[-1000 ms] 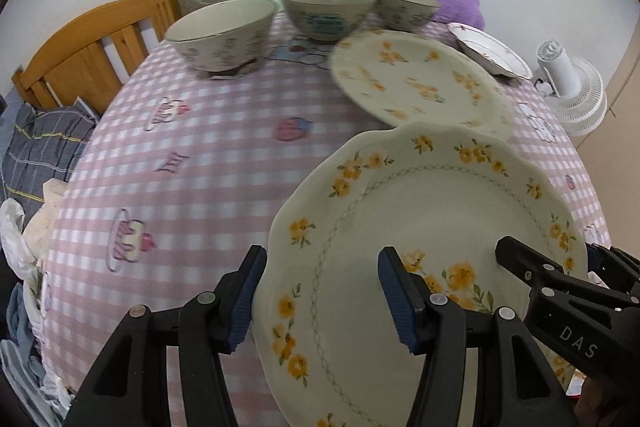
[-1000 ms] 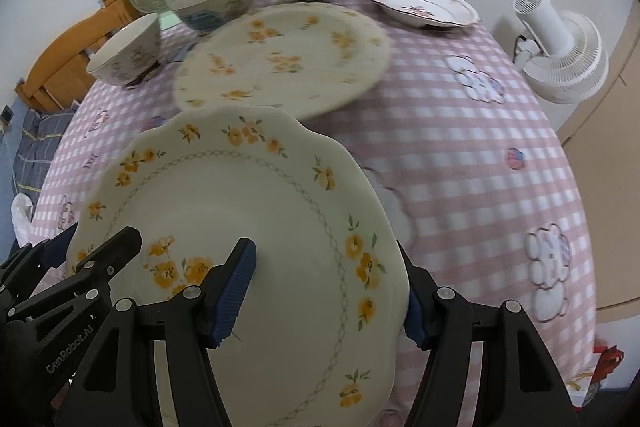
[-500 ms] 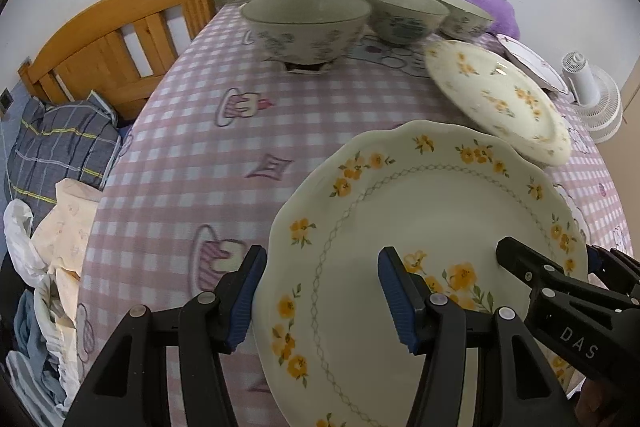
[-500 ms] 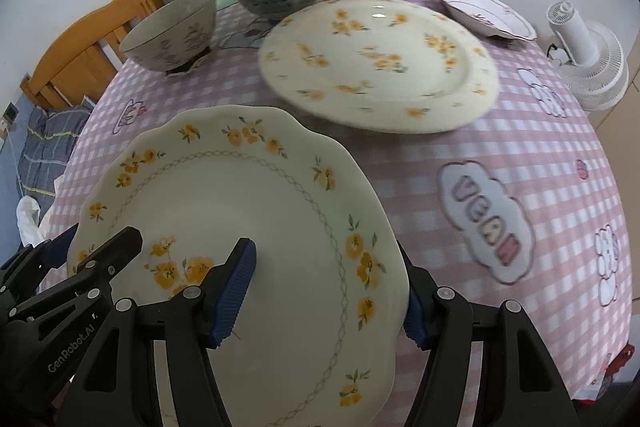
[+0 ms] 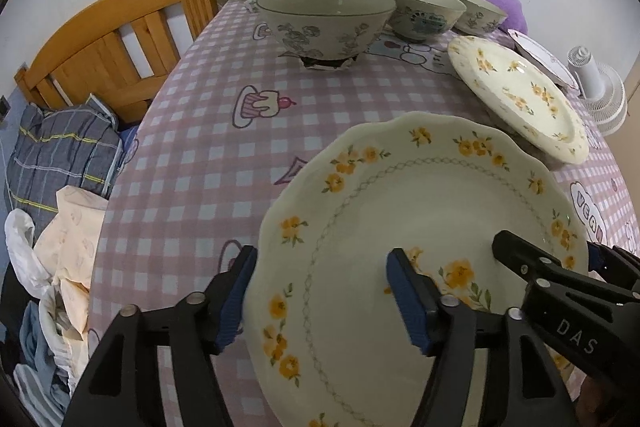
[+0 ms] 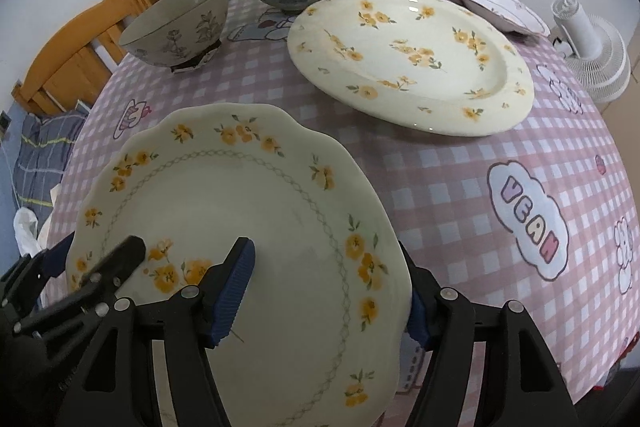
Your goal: Organize plates and bowls
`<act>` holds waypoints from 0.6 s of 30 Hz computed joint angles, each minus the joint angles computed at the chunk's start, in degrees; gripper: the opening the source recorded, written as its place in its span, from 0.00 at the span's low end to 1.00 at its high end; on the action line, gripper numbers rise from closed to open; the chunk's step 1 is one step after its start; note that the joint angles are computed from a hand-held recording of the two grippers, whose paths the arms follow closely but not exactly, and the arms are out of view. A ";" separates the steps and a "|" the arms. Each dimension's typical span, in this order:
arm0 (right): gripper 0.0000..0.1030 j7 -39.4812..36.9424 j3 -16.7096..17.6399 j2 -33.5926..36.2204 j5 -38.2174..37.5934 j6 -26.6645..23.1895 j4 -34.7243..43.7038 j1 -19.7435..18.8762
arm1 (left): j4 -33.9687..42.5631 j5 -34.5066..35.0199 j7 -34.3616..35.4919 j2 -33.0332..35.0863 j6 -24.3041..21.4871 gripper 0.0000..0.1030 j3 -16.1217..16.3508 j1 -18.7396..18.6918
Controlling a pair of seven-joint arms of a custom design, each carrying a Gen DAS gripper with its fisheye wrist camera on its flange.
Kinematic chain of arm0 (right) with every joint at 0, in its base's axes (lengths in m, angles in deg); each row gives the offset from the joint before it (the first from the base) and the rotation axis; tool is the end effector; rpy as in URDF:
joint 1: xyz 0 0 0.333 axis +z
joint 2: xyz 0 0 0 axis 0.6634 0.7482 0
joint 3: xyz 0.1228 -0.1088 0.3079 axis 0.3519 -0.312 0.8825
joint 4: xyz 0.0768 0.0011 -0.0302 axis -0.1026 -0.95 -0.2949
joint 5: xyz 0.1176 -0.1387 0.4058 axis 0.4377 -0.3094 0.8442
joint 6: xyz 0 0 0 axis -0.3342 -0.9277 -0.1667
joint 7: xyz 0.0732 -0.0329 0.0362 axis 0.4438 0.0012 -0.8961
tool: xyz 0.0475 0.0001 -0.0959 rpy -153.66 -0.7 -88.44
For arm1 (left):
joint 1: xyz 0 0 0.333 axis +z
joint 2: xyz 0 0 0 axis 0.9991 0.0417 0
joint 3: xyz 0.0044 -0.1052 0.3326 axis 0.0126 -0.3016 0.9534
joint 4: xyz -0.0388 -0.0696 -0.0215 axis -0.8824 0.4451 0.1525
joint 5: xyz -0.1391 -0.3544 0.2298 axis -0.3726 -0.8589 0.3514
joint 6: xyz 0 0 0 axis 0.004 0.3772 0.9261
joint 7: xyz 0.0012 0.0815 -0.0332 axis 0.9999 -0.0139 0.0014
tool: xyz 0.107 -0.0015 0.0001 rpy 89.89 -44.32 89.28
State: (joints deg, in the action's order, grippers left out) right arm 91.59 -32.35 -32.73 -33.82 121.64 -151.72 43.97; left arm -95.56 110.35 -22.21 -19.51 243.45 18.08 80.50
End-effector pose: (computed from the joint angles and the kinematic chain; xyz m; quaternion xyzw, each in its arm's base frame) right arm 0.4140 0.1276 0.2644 -0.6241 0.7484 -0.1337 0.1804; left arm 0.4447 -0.2067 0.2953 -0.6172 0.7476 -0.1908 0.1541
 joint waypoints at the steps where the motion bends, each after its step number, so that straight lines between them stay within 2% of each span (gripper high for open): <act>1: 0.69 -3.04 -0.94 -0.09 3.79 0.06 -0.42 1.26 | 0.02 0.17 0.10 -0.07 -0.18 0.69 -0.01 -0.01; 3: 0.69 -5.53 -0.78 -0.77 6.50 -1.08 -0.80 1.84 | 0.46 0.91 -0.35 0.02 -1.66 0.69 -0.24 -0.11; 8: 0.69 -4.28 1.51 -3.71 4.25 -2.57 -1.45 0.18 | -0.56 -11.67 9.86 -0.96 -1.84 0.72 0.43 -1.96; 9: 0.69 -4.86 1.66 -4.15 4.93 -2.66 -1.67 0.17 | -0.34 -9.70 8.24 -1.33 -2.65 0.75 -0.14 -1.34; 11: 0.70 -9.96 0.18 -5.76 10.76 -3.18 -2.63 2.37 | -0.07 -10.82 9.56 -2.97 -5.90 0.76 -0.64 -1.72; 13: 0.73 -14.97 -1.51 -7.94 16.30 -3.34 -3.81 4.63 | -0.77 -15.10 13.12 -4.57 -5.72 0.77 -0.20 -2.64; 18: 0.81 -18.65 1.60 -13.79 19.50 -5.97 -5.36 2.62 | -0.92 -24.09 19.60 -6.68 -6.23 0.80 0.27 -4.26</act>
State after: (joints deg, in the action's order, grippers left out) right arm 72.94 -30.76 -46.53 -14.33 115.67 -157.08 46.59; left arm -96.48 86.26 -2.61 -26.19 237.22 18.35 76.23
